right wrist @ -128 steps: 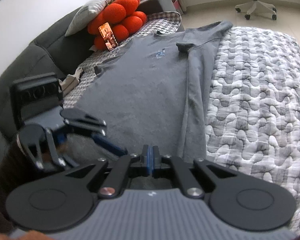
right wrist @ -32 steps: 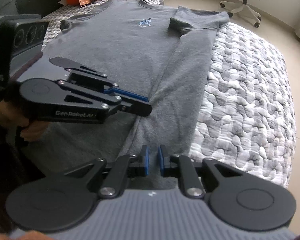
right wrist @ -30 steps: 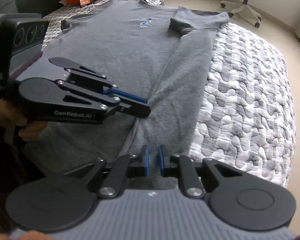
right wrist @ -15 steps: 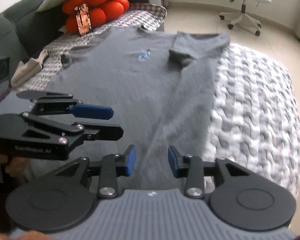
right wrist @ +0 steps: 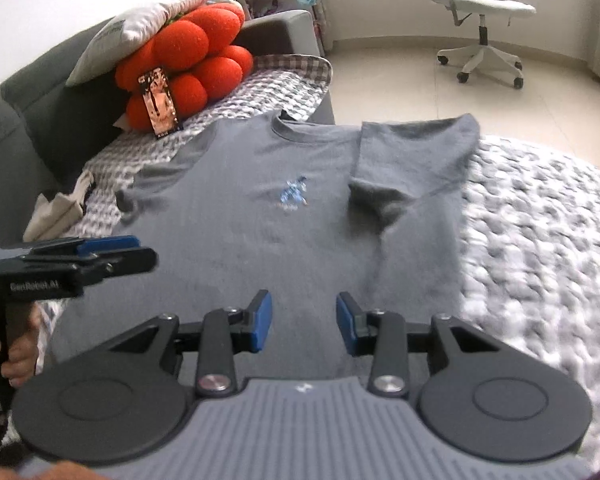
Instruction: Fold clothes
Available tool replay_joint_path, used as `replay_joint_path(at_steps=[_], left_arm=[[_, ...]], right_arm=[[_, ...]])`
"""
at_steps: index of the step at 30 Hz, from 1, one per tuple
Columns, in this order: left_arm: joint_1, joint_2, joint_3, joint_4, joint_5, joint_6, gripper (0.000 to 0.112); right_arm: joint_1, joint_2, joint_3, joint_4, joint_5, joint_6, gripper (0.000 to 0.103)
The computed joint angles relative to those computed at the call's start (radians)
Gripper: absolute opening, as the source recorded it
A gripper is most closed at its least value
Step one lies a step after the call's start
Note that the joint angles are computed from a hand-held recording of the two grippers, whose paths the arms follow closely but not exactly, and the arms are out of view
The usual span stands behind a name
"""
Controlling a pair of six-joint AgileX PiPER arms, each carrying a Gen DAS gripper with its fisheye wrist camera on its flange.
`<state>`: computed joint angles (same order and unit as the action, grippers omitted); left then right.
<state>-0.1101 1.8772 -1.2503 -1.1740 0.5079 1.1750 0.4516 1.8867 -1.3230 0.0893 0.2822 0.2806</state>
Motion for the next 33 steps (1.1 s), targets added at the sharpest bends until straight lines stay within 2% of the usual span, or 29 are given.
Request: replay_joint_path(at_steps=[2,6,11,15,22,26,30,33], left_arm=[[0.029,0.023,-0.038,0.054,-0.018,-0.064,0.061],[0.076,0.078,-0.118,0.159,-0.049,-0.198,0.061],[0.126,0.151,-0.214,0.238,-0.048,-0.337,0.061],[0.154,0.218,-0.305,0.302,-0.039,-0.470,0.061],[0.214,0.363,-0.502,0.382,0.048,-0.726,0.062],[0.242,0.459,-0.614,0.328,0.088,-0.795,0.062],[0.245,0.506,-0.663,0.255,0.061,-0.797,0.060],[0.240,0.545,-0.716,0.238,0.054,-0.827,0.053]], right_arm=[[-0.019,0.040,-0.053,0.131,0.017,-0.136,0.041],[-0.046,0.106,-0.143,0.290,0.060,-0.293,0.041],[-0.056,0.161,-0.232,0.298,0.105,-0.323,0.041],[-0.074,0.204,-0.303,0.368,0.147,-0.393,0.041],[-0.080,0.297,-0.455,0.351,0.213,-0.397,0.042],[-0.078,0.338,-0.515,0.359,0.238,-0.416,0.042],[-0.074,0.378,-0.575,0.350,0.264,-0.410,0.042],[-0.073,0.400,-0.608,0.340,0.278,-0.401,0.042]])
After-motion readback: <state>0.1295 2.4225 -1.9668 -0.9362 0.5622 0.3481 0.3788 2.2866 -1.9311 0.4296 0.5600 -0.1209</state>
